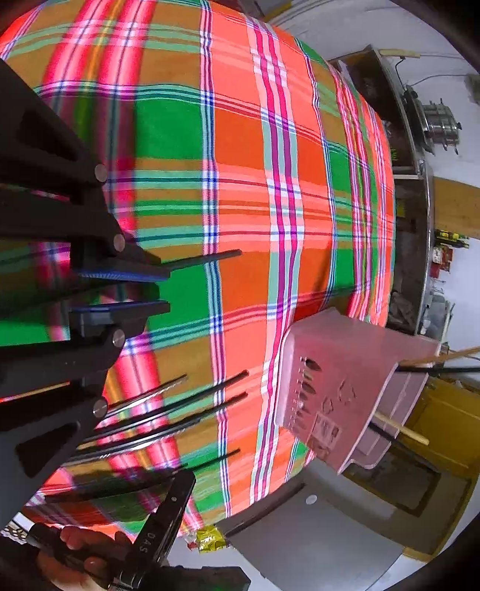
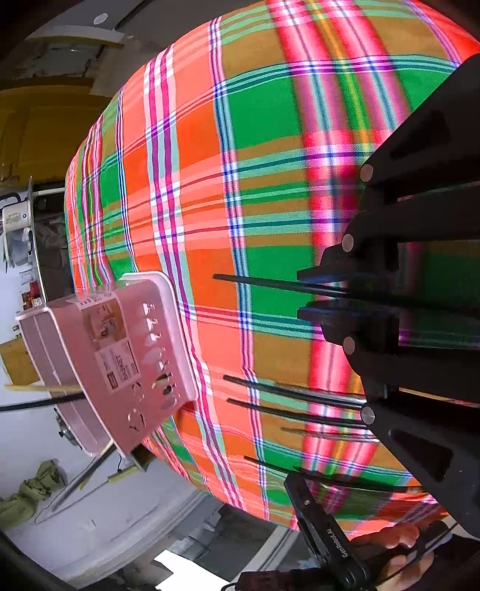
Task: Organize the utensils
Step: 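Grasp a black chopstick with the left tool while the right tool grasps another black chopstick, then lift both black chopsticks and carry them over the pink basket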
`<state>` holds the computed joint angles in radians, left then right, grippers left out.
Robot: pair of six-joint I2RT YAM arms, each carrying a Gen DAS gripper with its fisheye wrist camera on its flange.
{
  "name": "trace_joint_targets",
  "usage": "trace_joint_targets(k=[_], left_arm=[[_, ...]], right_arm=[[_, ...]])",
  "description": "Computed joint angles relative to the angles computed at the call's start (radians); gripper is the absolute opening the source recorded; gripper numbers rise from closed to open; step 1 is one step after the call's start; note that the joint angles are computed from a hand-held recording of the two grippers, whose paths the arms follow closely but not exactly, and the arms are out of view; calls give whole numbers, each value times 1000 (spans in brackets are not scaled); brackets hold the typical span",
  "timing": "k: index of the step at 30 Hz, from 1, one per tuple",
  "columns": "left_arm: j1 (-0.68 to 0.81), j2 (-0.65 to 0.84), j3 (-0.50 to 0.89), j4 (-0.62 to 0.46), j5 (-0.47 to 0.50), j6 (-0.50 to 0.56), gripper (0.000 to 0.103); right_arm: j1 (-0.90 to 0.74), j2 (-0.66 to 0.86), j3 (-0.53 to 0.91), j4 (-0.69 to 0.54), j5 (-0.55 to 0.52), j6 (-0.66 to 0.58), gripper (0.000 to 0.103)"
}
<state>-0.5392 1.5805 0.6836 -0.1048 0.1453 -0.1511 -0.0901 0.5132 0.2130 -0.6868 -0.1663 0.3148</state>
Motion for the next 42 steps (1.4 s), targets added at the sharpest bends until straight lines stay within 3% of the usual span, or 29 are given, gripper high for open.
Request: trace_joint_targets(k=[7, 15, 19, 22, 28, 42], left_arm=[[5, 82, 88, -64, -39, -17, 10], [-37, 130, 148, -98, -100, 1, 13], [-28, 149, 187, -138, -80, 0, 14], [-20, 157, 198, -143, -76, 2, 6], [2, 142, 200, -167, -27, -10, 6], [10, -162, 228, -287, 15, 13, 4]], right_arm=[[11, 217, 44, 142, 18, -14, 13], [58, 330, 74, 208, 68, 3, 13], [49, 369, 85, 226, 61, 0, 5], [32, 353, 86, 208, 34, -10, 5], [22, 262, 104, 136, 13, -23, 5], [-20, 18, 287, -127, 13, -61, 5]])
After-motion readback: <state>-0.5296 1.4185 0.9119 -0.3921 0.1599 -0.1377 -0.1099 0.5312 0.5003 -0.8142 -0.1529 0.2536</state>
